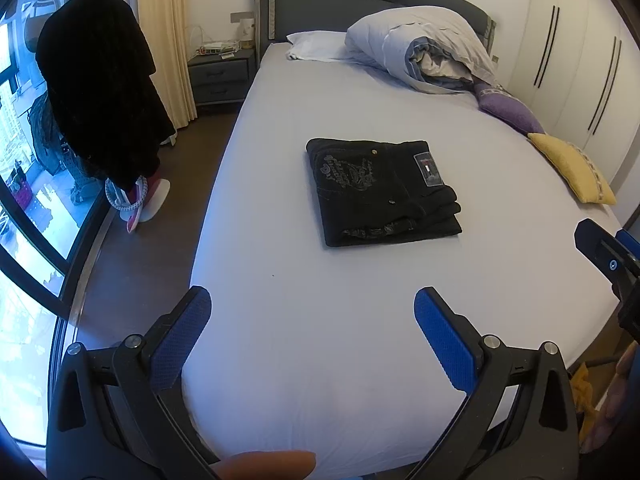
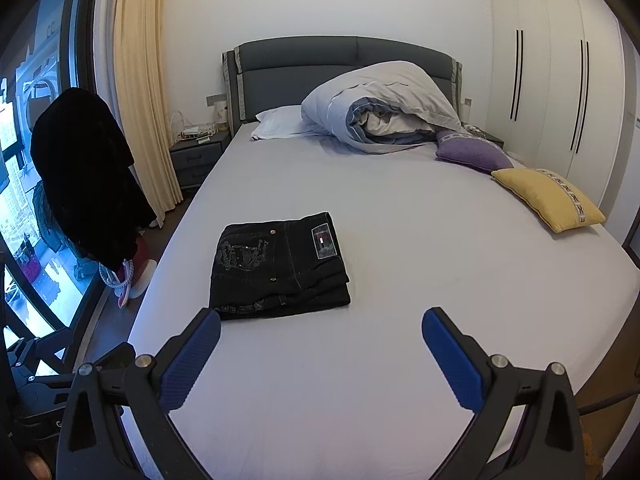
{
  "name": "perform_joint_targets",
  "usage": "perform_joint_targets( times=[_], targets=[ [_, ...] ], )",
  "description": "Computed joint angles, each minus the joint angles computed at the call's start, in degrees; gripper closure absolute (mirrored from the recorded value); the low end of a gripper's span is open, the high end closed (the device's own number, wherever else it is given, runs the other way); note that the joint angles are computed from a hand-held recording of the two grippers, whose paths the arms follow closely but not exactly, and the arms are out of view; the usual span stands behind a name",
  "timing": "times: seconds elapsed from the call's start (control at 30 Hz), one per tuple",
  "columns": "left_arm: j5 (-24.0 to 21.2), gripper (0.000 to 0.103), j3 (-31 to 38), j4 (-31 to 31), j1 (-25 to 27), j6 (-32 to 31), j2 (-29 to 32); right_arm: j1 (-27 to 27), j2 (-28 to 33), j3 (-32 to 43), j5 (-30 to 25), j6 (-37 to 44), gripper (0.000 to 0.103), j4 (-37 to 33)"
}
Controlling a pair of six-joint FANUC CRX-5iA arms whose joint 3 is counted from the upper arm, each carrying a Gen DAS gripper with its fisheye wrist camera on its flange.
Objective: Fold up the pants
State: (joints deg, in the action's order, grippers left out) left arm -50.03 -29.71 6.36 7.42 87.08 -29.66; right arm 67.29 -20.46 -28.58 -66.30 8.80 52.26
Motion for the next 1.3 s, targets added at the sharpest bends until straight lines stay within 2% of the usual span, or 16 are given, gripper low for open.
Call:
perform_joint_targets(
  times=[1.3],
  targets=[
    [0.80,0.000,-0.81,0.18,0.60,-1.52,0.81,-0.30,0.02,0.13,1.03,1.57,0.000,-2.31]
  ],
)
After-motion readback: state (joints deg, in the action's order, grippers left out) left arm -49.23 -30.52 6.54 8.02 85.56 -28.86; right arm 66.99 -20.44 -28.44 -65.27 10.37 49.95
